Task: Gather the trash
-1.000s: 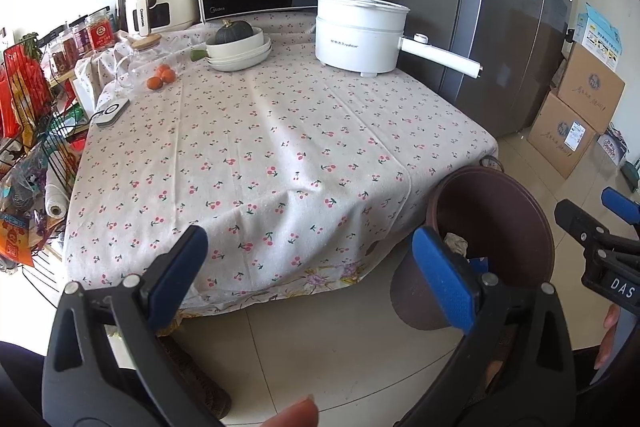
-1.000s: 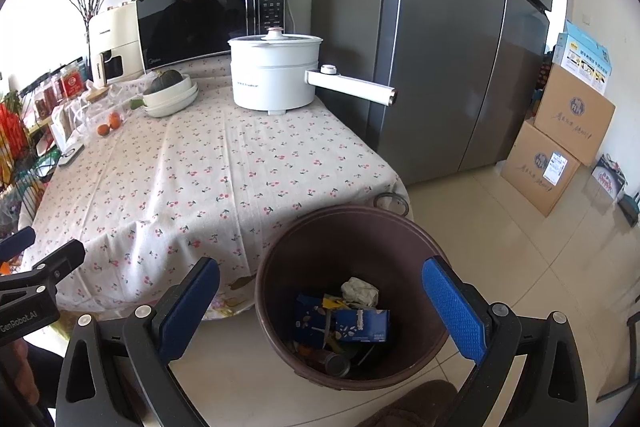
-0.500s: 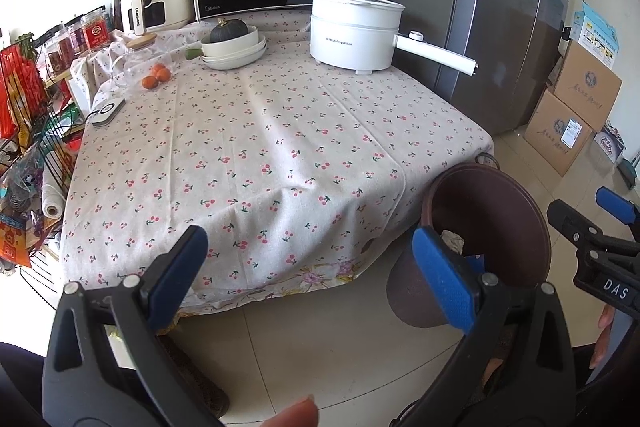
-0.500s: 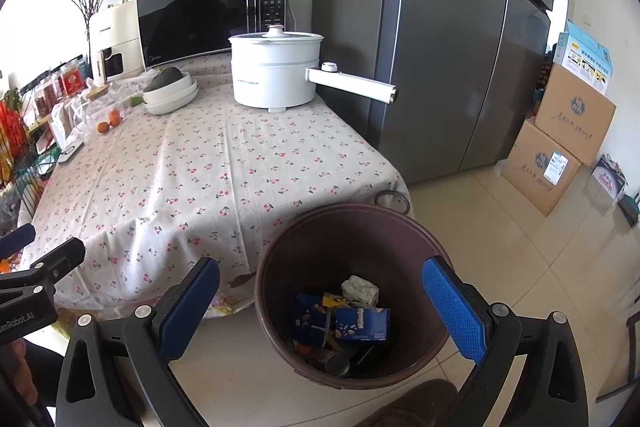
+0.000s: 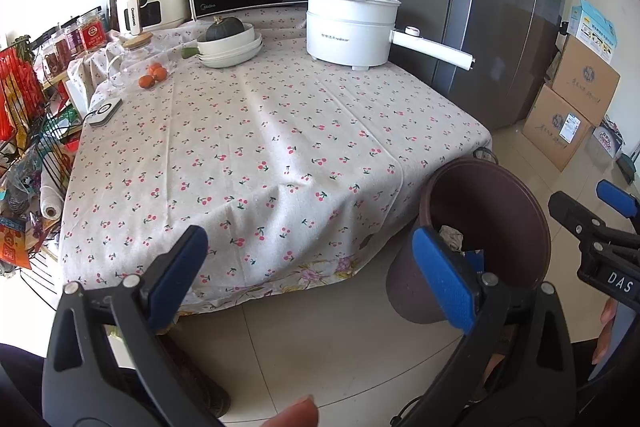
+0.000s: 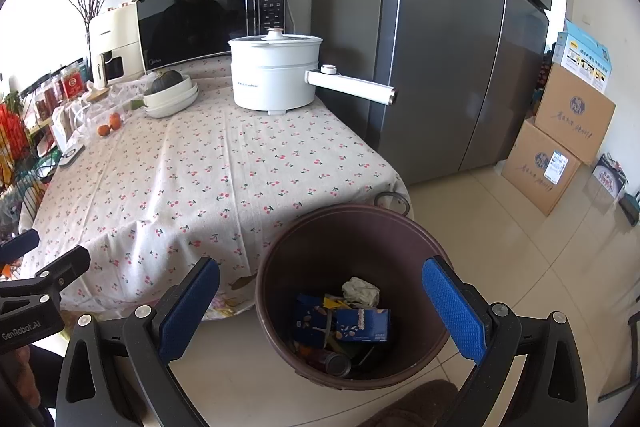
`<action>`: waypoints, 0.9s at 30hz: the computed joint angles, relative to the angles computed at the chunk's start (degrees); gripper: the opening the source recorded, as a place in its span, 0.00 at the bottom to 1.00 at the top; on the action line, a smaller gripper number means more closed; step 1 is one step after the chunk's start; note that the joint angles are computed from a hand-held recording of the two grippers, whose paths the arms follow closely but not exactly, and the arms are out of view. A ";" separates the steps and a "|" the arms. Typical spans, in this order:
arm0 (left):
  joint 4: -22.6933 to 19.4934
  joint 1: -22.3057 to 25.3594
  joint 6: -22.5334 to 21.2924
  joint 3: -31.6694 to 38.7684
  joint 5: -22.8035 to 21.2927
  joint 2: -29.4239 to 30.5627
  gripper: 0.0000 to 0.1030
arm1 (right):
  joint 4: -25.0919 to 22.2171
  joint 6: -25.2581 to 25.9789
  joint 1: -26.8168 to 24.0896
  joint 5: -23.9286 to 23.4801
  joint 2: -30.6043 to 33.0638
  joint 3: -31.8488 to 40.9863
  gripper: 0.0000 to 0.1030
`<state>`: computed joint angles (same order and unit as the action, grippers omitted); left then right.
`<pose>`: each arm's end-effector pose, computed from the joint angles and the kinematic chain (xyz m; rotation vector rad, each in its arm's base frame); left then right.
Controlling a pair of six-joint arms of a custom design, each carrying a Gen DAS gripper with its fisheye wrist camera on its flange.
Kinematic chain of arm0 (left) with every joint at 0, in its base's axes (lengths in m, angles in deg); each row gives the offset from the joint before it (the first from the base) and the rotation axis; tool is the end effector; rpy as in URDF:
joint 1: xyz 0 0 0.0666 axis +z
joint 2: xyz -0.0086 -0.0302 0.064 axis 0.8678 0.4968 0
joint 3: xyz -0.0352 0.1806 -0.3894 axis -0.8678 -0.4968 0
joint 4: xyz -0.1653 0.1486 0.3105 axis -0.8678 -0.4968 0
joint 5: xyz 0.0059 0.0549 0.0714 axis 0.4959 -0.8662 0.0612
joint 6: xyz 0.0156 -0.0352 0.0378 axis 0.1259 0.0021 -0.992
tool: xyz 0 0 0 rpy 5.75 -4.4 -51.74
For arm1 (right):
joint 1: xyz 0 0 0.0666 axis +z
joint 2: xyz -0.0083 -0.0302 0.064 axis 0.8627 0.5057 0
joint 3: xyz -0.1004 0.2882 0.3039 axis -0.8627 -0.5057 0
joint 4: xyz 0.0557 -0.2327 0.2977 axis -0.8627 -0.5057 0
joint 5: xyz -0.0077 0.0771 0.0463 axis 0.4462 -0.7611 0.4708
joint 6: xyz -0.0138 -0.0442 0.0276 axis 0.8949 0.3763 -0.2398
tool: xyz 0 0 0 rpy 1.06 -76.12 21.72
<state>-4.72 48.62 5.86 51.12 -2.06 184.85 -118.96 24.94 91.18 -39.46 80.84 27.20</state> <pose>0.6616 -0.1390 0.3642 0.3282 2.3355 -0.1641 0.6155 0.3535 0.3825 0.3152 2.2895 -0.1913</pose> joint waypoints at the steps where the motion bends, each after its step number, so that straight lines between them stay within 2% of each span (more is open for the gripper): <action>1: -0.02 -0.01 0.03 -0.01 0.01 -0.02 0.99 | 0.01 0.03 0.00 0.00 0.00 0.02 1.00; 12: 0.36 -0.16 -0.18 -0.16 -0.47 -0.02 0.99 | 0.56 -0.05 -0.16 0.34 -0.44 -0.48 1.00; 22: -0.31 -0.37 -2.17 -0.29 1.06 -0.54 0.99 | 1.55 0.09 -0.23 1.42 -0.39 -0.70 1.00; 27: -2.36 -0.18 -2.75 0.87 2.15 -0.35 0.99 | 2.36 0.03 -0.13 2.39 -0.59 -0.87 1.00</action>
